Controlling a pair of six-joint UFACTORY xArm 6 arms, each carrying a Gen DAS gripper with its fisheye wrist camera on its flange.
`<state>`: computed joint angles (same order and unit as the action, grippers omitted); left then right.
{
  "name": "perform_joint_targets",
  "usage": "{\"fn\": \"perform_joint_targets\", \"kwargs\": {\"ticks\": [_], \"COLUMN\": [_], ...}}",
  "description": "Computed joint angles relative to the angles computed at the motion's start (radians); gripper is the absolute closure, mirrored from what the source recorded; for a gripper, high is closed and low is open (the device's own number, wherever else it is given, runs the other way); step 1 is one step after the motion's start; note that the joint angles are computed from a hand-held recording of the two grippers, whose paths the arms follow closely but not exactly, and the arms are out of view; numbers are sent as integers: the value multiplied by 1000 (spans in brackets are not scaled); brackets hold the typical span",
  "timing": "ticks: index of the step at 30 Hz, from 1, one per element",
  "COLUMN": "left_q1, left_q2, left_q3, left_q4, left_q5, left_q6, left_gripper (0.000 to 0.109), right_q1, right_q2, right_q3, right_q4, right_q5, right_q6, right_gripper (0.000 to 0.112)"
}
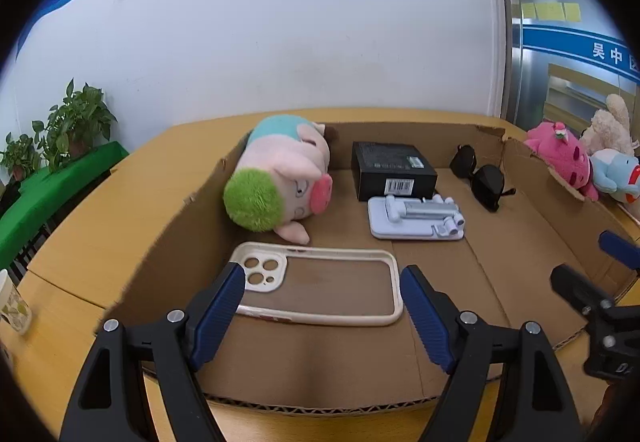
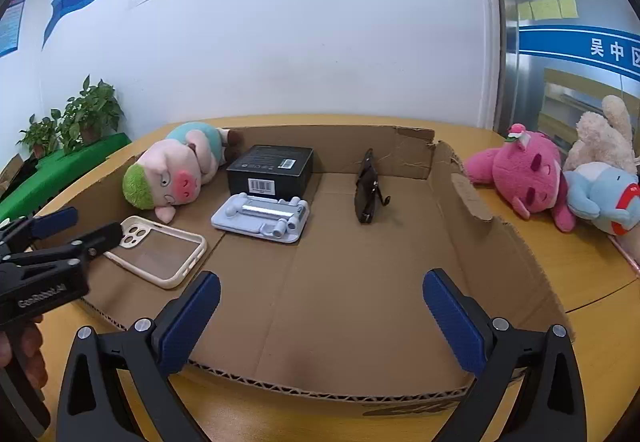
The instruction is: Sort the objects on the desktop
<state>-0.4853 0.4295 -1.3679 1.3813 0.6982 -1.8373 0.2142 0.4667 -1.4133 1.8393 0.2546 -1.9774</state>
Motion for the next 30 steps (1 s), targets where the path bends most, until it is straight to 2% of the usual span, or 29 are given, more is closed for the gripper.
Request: {"fn": "perform_joint_targets", "kwargs": {"ticks": [7, 30], "left_q1": [-21, -18], "left_q2": [-5, -7], "left_q3": [33, 35], "left_q4": [157, 151], "left_q5": [40, 36], "left_q6": [-150, -146], "left_gripper": [28, 27], "right_q1": [-13, -11], "right_q2": [-2, -3], "right_q3": [9, 11], "right_q4": [119, 105], "right_q5": [34, 33], "right_q6": [-112, -98], "right_gripper": [9, 9]}}
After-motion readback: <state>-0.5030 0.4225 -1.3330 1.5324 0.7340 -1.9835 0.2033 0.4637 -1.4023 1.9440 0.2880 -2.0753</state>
